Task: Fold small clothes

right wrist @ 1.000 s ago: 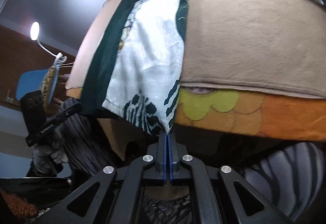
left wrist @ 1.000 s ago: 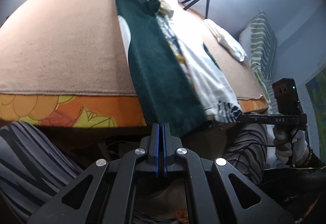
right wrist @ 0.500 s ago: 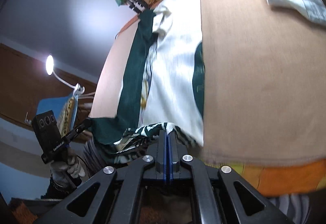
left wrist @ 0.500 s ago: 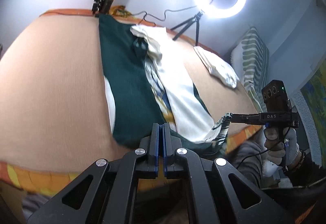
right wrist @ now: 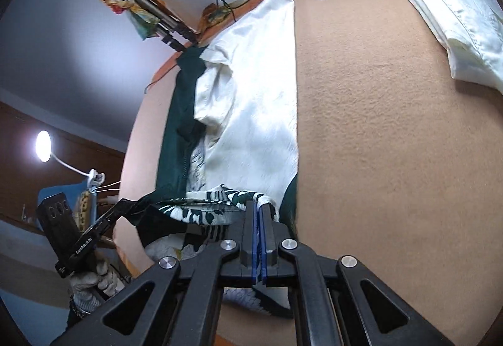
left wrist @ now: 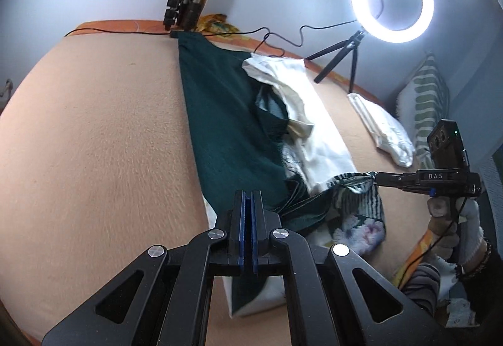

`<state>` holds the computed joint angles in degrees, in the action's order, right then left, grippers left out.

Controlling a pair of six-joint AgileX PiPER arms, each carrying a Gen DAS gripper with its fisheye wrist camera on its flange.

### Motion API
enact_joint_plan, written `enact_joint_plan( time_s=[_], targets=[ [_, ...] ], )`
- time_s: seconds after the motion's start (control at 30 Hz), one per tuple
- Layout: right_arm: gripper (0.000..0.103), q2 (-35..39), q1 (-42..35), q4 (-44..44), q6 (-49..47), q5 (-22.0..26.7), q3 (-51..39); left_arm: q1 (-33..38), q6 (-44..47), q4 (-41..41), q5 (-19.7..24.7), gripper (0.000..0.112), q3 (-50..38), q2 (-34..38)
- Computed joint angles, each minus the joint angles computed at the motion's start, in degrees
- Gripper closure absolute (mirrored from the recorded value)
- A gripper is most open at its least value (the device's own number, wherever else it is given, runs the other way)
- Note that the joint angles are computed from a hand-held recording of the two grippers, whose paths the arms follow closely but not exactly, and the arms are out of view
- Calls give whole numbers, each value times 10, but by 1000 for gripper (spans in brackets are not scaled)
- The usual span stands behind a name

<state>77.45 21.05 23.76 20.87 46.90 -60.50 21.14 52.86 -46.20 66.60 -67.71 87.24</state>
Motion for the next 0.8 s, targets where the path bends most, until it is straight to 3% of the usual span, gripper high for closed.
enact_joint_plan(
  time_s=[0.2, 0.27, 0.3, 0.33, 0.37, 0.4, 0.5, 0.67, 0.8],
  targets=[
    [103, 23, 2, -24, 1, -2, -8, -16, -7, 15, -27, 111, 3, 13],
    [98, 15, 7, -31, -8, -9, -8, -19, -4, 19, -47, 109, 12, 2],
    [92, 10, 15, -54, 0, -4, -15, -21, -8, 24, -55, 105, 14, -4],
    [70, 4, 23, -74, 11, -3, -18, -21, -18, 31, -61, 101, 14, -11],
    [57, -6, 36, -105, 35, -5, -19, -19, -23, 33, -65, 100, 14, -17],
    [53, -21, 50, -133, 55, -10, -15, -12, -16, 24, -62, 100, 12, -19],
    [66, -46, 91, -164, 63, -6, -9, 18, 37, -16, -39, 100, 31, -52],
    [69, -28, 205, -242, 105, -7, -1, -3, 118, -3, 19, 100, 86, -98],
    [69, 12, 238, -273, 134, -14, 11, -72, 77, 50, -52, 100, 112, -88]
  ],
)
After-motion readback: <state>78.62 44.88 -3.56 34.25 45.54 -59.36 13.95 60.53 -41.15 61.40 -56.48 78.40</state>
